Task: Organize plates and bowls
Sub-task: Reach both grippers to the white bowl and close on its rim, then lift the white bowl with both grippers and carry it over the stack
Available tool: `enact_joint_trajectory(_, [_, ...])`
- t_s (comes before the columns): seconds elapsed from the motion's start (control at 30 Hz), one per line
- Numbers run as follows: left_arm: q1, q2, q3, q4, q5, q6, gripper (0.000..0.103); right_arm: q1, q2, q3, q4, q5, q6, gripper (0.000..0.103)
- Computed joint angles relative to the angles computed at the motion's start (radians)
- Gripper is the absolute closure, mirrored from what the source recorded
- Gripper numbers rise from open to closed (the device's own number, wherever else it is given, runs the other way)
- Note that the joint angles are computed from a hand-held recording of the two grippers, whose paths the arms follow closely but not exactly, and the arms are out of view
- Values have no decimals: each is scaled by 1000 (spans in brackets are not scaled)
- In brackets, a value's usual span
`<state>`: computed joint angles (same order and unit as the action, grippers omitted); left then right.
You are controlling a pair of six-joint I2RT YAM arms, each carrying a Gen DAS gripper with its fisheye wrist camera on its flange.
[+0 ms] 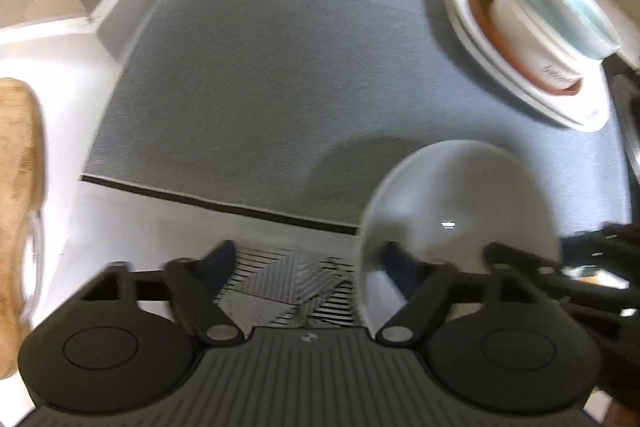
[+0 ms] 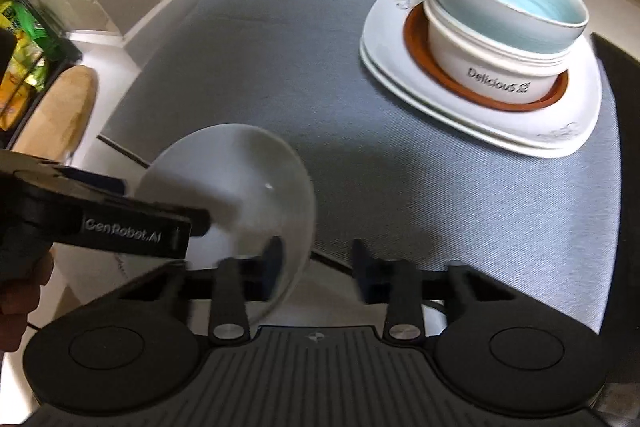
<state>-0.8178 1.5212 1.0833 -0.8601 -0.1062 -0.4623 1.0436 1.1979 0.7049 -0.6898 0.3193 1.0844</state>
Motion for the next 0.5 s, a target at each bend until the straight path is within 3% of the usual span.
enact_joint_trajectory(0.07, [12, -17, -7, 19, 62, 20, 76, 7, -4, -6, 25, 2, -11, 88])
enact_joint_trajectory(0.1, [15, -20, -6, 23, 93, 36, 89, 15, 6, 2, 23, 10, -12, 88])
enact_joint_trajectory(0.5, [5, -62, 14, -12, 124, 43, 93, 28, -18, 13, -19, 29, 35, 91])
